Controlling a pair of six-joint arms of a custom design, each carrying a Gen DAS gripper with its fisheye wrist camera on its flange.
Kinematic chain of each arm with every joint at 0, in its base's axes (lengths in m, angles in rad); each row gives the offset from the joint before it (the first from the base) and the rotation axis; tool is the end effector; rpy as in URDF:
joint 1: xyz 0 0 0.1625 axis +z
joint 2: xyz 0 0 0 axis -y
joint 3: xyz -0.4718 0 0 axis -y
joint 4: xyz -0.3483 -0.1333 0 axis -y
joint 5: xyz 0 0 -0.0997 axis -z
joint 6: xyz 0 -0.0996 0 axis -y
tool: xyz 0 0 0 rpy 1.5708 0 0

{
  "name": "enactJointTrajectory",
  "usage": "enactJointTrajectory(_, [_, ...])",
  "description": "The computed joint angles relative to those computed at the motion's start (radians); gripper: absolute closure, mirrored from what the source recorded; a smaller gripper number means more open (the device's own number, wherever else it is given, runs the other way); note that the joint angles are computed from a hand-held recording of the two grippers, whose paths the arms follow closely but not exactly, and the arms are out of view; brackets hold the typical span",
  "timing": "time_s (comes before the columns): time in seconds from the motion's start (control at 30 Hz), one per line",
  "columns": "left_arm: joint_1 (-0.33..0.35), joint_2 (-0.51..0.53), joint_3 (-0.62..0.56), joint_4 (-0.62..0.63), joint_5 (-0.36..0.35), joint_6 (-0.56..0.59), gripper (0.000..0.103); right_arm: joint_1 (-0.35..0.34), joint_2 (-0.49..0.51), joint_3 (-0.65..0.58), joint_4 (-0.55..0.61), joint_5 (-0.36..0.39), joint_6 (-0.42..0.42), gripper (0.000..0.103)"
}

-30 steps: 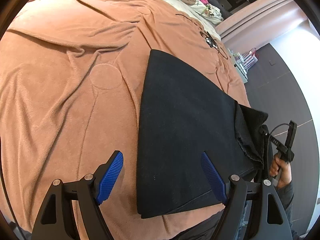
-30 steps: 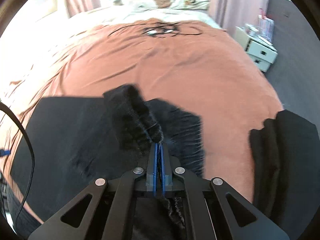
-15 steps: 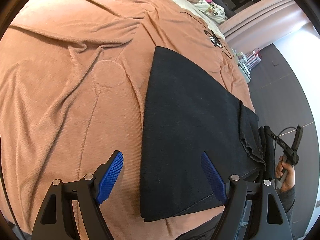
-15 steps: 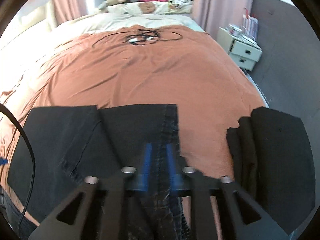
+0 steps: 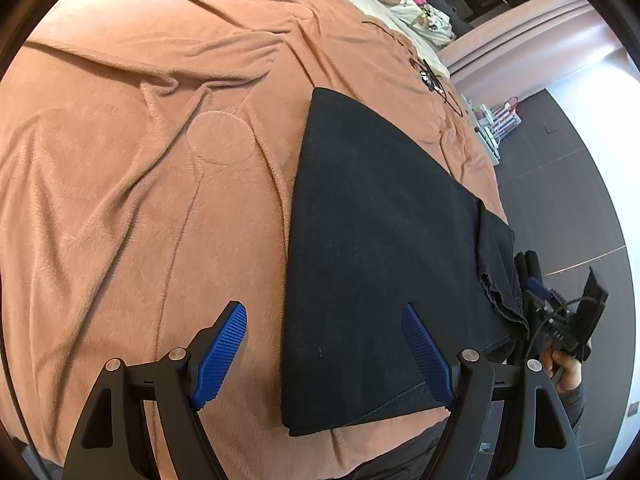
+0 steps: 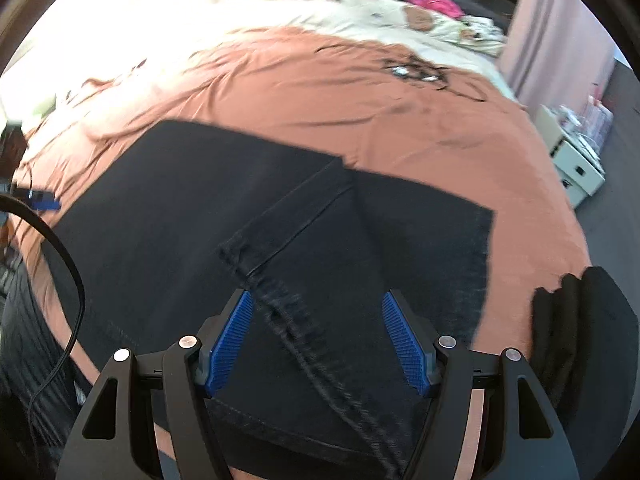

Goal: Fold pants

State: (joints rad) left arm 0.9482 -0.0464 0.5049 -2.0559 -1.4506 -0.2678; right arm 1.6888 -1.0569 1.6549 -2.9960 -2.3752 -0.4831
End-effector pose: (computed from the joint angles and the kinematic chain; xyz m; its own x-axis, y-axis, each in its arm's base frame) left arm -0.3986 -0.8044 -0.0660 -0.9338 0.3409 -0.1086 0.3483 0.9356 -0.0574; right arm 0.1362 -0.6264 0.4039 -0.6282 0.0817 0.7738 -0.4195 0.8020 -0.4253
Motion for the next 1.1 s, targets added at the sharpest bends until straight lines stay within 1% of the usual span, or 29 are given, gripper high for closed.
enactJointTrajectory(0.07, [0.000,-0.005,0.009,-0.006,0.001,0.001,0.022,-0.009,0.005,-0.007,0.038,0.007,-0.005,0.038])
enactJointTrajectory(0.17, [0.000,-0.011,0.022,-0.016,0.003,0.002,0.022,-0.018,0.018,-0.027,0.106,0.002,-0.006,0.046])
enactJointTrajectory(0.23, [0.001,-0.011,0.023,-0.017,0.004,0.004,0.022,-0.026,0.036,-0.064,0.175,-0.028,-0.004,0.058])
enactJointTrajectory(0.3, [0.003,-0.012,0.025,-0.021,-0.001,0.002,0.022,-0.034,0.058,-0.084,0.199,-0.073,-0.011,0.063])
enactJointTrajectory(0.37, [0.004,-0.013,0.027,-0.022,-0.003,0.002,0.022,-0.033,0.077,-0.113,0.206,-0.092,-0.006,0.075])
enactJointTrajectory(0.4, [0.005,-0.014,0.027,-0.021,-0.005,0.004,0.022,-0.032,0.084,-0.128,0.207,-0.110,0.003,0.089])
enactJointTrajectory(0.43, [0.005,-0.013,0.025,-0.018,-0.004,0.006,0.022,-0.028,0.087,-0.137,0.212,-0.122,0.019,0.098])
enactJointTrajectory(0.5, [0.006,-0.016,0.030,-0.021,-0.002,0.007,0.022,-0.034,0.089,-0.159,0.225,-0.109,0.061,0.099])
enactJointTrajectory(0.53, [0.006,-0.017,0.031,-0.021,0.000,0.006,0.022,-0.036,0.087,-0.165,0.215,-0.100,0.066,0.099])
enactJointTrajectory(0.6, [0.006,-0.018,0.035,-0.024,0.000,0.002,0.022,-0.039,0.081,-0.166,0.170,-0.087,0.061,0.099])
enactJointTrajectory(0.77, [0.005,-0.014,0.029,-0.020,0.001,-0.002,0.022,-0.058,0.035,-0.154,0.070,-0.032,0.106,0.099])
enactJointTrajectory(0.83, [0.004,-0.013,0.024,-0.019,0.002,-0.002,0.022,-0.066,0.004,-0.127,0.019,-0.020,0.132,0.099])
enactJointTrajectory(0.87, [0.003,-0.011,0.022,-0.019,0.001,-0.003,0.022,-0.070,-0.008,-0.117,-0.010,-0.023,0.140,0.099])
enactJointTrajectory(0.9, [0.003,-0.009,0.018,-0.017,0.000,-0.003,0.022,-0.075,-0.010,-0.126,-0.049,-0.048,0.152,0.099])
enactJointTrajectory(0.93, [0.002,-0.005,0.008,-0.012,0.001,-0.003,0.022,-0.080,-0.015,-0.124,-0.062,-0.061,0.181,0.098])
enactJointTrajectory(1.0, [0.000,0.000,-0.003,-0.006,0.000,-0.003,0.022,-0.102,-0.041,-0.125,-0.029,-0.043,0.273,0.095])
enactJointTrajectory(1.03, [-0.001,0.004,-0.011,-0.002,-0.002,-0.002,0.022,-0.106,-0.043,-0.135,-0.014,-0.074,0.309,0.095])
enactJointTrajectory(1.07, [-0.002,0.007,-0.018,0.002,-0.004,0.000,0.022,-0.105,-0.043,-0.138,-0.009,-0.095,0.322,0.095])
enactJointTrajectory(1.1, [-0.005,0.011,-0.024,0.002,-0.001,0.004,0.022,-0.107,-0.047,-0.135,-0.009,-0.090,0.330,0.094])
